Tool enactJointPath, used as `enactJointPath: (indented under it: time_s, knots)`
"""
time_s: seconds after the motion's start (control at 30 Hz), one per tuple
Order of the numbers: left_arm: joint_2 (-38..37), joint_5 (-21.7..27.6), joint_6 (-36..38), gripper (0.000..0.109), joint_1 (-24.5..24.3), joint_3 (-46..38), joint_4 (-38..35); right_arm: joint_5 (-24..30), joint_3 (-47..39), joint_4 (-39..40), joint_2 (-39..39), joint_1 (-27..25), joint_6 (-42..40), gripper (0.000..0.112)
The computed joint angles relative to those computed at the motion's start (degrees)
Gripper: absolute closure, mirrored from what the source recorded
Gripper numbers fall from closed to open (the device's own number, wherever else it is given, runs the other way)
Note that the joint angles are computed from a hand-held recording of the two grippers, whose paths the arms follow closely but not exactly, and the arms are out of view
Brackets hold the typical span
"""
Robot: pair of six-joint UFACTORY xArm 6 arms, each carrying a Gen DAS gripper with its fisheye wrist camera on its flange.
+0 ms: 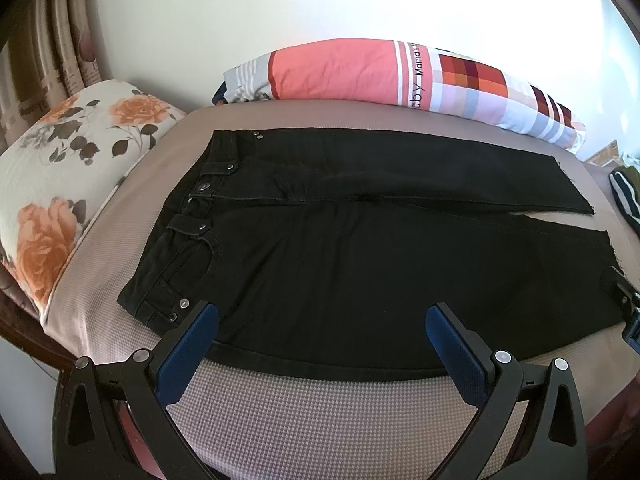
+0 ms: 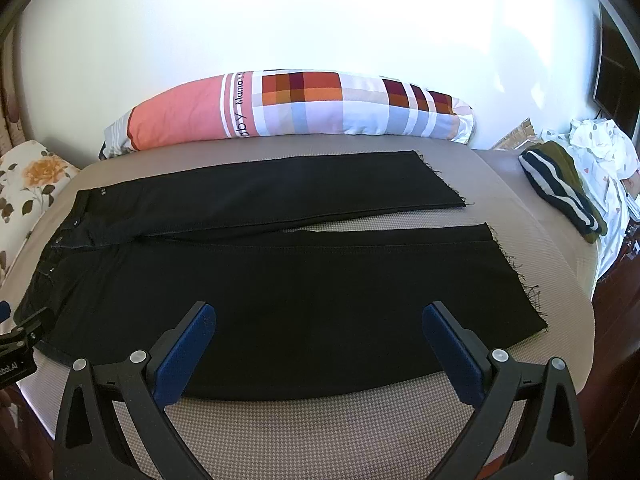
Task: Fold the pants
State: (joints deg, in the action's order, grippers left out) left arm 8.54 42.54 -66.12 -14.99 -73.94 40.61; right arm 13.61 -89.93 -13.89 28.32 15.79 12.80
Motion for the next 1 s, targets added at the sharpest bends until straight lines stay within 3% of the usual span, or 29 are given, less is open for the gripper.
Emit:
enactJointPath:
  time_s: [1.0]
  knots:
    - [0.32, 0.34, -0.24, 0.006, 0.02, -0.22, 0.2, 0.2, -0.02, -0.28, -0.03, 0.08, 0.39, 0.009]
